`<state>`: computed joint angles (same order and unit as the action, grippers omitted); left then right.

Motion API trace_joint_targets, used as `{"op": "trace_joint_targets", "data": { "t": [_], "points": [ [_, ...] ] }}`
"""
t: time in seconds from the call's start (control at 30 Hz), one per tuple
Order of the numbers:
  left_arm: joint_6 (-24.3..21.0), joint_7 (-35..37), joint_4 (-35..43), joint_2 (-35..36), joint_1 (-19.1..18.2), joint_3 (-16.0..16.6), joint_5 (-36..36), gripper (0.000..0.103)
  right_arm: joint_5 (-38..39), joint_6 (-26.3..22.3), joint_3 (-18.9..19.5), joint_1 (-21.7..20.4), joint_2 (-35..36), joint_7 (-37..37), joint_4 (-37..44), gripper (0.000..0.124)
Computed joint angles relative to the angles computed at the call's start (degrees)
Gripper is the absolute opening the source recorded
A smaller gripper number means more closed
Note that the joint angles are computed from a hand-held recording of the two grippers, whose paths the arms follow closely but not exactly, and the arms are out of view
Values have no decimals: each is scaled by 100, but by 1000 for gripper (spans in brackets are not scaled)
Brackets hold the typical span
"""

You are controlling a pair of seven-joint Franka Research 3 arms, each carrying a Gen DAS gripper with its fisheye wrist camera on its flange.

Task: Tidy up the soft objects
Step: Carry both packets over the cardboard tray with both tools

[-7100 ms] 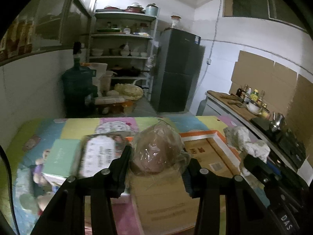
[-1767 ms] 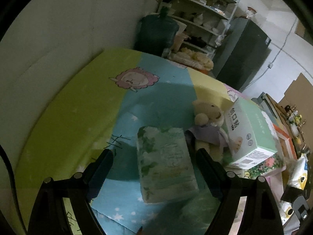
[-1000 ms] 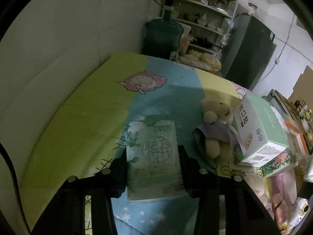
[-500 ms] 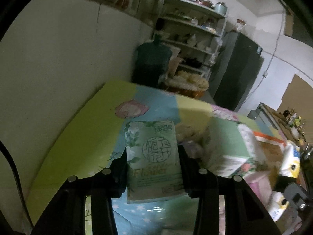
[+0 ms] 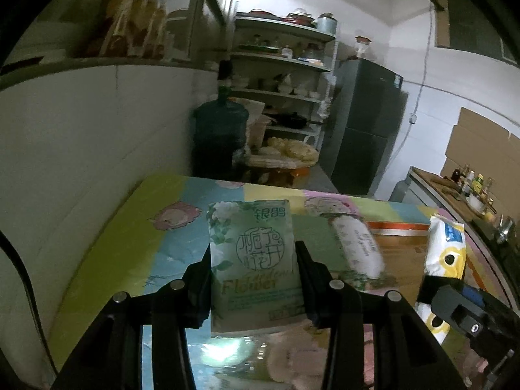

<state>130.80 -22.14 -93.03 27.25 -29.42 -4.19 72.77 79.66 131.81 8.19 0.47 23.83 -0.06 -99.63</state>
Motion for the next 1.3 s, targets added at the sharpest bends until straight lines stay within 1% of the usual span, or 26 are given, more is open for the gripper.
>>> {"op": "trace_joint_targets", "data": {
  "t": [0.3,0.73,0.9,1.3],
  "points": [
    [-26,427,644,387,-184,70,-71,44,200,-52,-56,-167,-15,-106,47,45],
    [190,927,1593,978,-472,321,-275,44,392,-48,-133,-394,43,-158,165,45],
    [302,1103,2043,1287,-569,430,-482,44,433,-8,-144,-470,128,-86,282,45],
    [424,2020,3402,2210,-782,711,-1285,44,458,49,-131,-724,378,98,556,45]
  ]
}}
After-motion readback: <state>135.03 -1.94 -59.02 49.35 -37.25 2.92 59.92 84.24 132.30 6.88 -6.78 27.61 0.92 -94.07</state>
